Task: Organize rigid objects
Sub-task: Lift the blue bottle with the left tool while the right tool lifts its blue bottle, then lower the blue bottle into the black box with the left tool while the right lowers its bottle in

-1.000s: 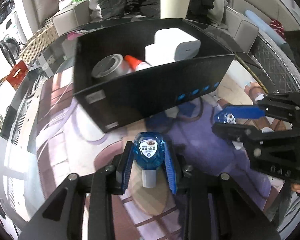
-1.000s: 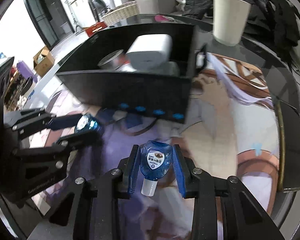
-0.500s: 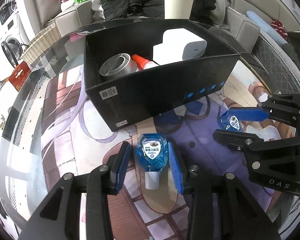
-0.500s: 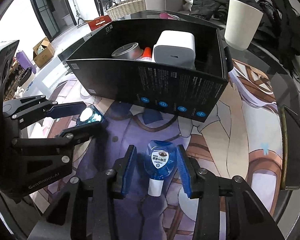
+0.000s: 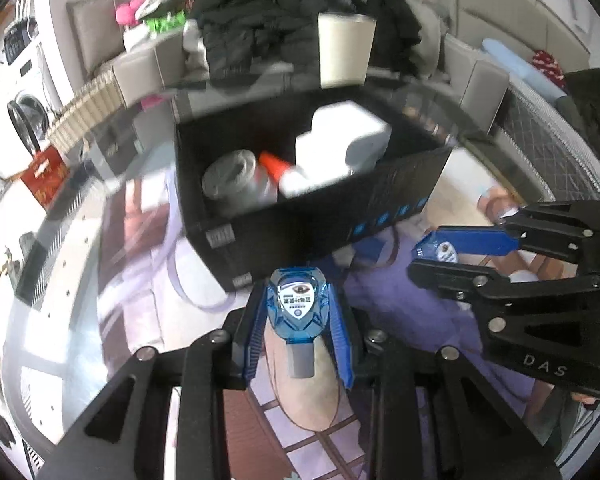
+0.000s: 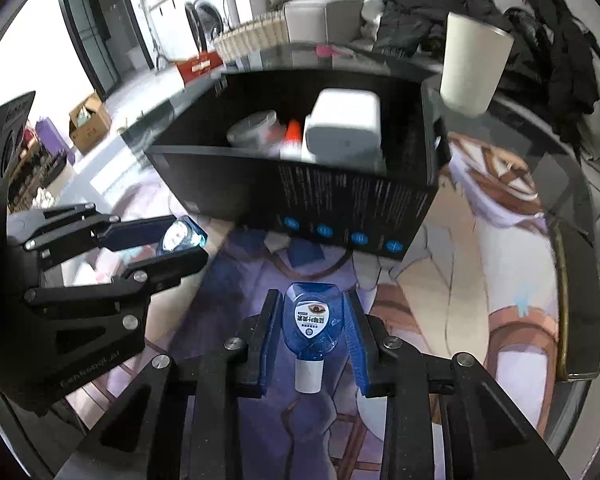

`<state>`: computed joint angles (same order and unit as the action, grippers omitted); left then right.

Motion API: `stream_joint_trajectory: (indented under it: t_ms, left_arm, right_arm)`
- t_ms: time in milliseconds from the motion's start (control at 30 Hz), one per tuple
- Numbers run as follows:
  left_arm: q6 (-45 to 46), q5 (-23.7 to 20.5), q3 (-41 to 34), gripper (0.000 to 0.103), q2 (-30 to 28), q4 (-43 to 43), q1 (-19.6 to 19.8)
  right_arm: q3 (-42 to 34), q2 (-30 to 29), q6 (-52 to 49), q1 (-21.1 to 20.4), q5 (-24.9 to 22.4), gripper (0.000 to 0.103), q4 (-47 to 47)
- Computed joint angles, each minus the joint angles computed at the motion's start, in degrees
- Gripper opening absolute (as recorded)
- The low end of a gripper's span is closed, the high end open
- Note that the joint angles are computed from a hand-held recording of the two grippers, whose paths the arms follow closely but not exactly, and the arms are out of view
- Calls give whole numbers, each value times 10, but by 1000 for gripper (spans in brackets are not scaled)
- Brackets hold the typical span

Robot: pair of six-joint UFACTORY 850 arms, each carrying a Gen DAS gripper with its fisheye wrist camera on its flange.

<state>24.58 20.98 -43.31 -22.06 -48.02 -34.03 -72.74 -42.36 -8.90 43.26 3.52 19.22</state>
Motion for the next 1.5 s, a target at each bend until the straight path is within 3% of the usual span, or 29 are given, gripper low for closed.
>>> stream_joint_trajectory:
  t_ms: [200, 433, 467, 567, 1033, 1300, 1500]
  left_arm:
    - [7, 129, 42, 29, 52, -4, -37]
    - [-36, 330, 113, 29, 115, 29, -68]
    - [-41, 351, 121, 29, 123, 34, -71]
    - [-51, 368, 134, 29, 138, 50, -67]
    - [-70, 335, 115, 29, 134, 56, -47]
    - [-74, 339, 71, 29, 100, 66, -15]
    - [-80, 307, 26, 29, 66, 68, 17]
  right_arm:
    - [66, 53, 35, 13, 137, 30, -29]
    - [148, 116, 4, 34, 340, 30, -1]
    - [164, 125, -2, 40, 384, 30, 5]
    - [182, 139, -27, 54, 443, 30, 22]
    - [164, 138, -27, 59, 430, 30, 31]
    - [107, 105, -28, 45, 411, 30, 50]
    - [42, 68, -37, 31, 387, 30, 68]
